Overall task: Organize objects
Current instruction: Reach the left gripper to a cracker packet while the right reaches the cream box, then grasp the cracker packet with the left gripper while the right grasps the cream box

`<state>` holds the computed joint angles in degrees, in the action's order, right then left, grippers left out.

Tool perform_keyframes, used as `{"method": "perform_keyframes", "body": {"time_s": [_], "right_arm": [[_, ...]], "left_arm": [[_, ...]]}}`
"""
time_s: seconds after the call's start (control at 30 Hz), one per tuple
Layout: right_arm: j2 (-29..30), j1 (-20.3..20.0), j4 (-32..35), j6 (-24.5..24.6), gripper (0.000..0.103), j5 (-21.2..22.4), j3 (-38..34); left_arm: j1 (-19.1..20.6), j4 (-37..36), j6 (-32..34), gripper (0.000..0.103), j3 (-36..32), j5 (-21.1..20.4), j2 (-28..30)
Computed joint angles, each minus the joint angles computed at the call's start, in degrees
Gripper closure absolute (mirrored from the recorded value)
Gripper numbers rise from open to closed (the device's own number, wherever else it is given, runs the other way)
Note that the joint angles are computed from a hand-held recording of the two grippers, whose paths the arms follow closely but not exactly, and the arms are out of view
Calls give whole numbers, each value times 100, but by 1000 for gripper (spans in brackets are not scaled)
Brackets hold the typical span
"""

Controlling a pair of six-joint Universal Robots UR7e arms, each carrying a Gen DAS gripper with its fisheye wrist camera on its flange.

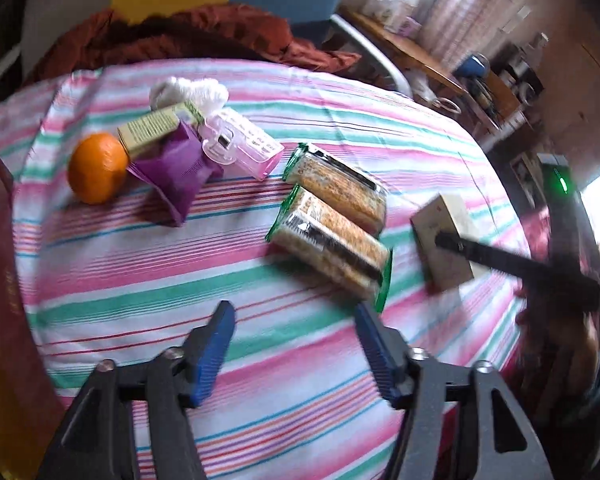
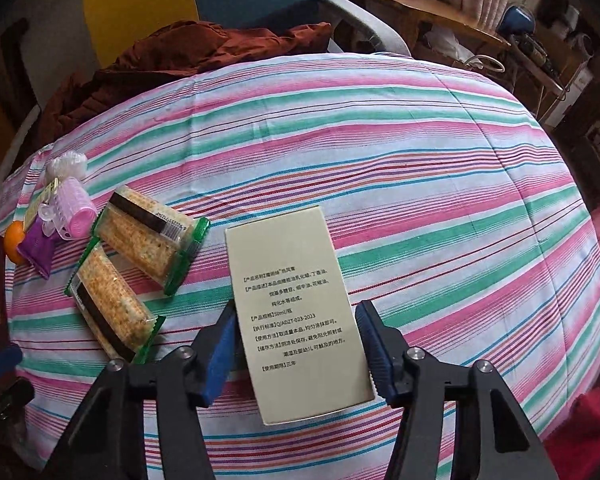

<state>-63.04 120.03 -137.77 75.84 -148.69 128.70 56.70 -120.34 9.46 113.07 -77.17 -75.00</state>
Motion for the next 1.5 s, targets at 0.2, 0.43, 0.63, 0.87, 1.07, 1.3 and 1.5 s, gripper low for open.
{"method": "perform_keyframes", "body": {"time_s": [0.2, 0.43, 0.63, 0.87, 1.07, 1.3, 1.5], "right_arm": [[-120, -181, -1053, -279, 49, 272, 397], [-205, -99, -1083, -74, 24, 153, 453], [-180, -132, -641, -9, 24, 193, 324], [-225, -184, -388, 22, 28, 213, 301], [-317, -348, -945, -151, 51, 447, 543], [-376, -334, -1215, -252, 52, 360, 662], [-257, -203, -1769, -720, 52, 202, 664]], "left_arm": [[-1, -199, -948, 27, -120, -87, 433], [-180, -557, -1324, 23, -70, 126, 708], [-355, -818, -1479, 23, -28, 380, 942], [-611, -1279, -924, 20, 318, 1001, 1050], [-729, -1842, 11, 28, 818, 1269, 810], [-428, -2143, 627, 58, 1047, 1113, 329], [-286, -2301, 1147, 58, 1471, 1127, -303]]}}
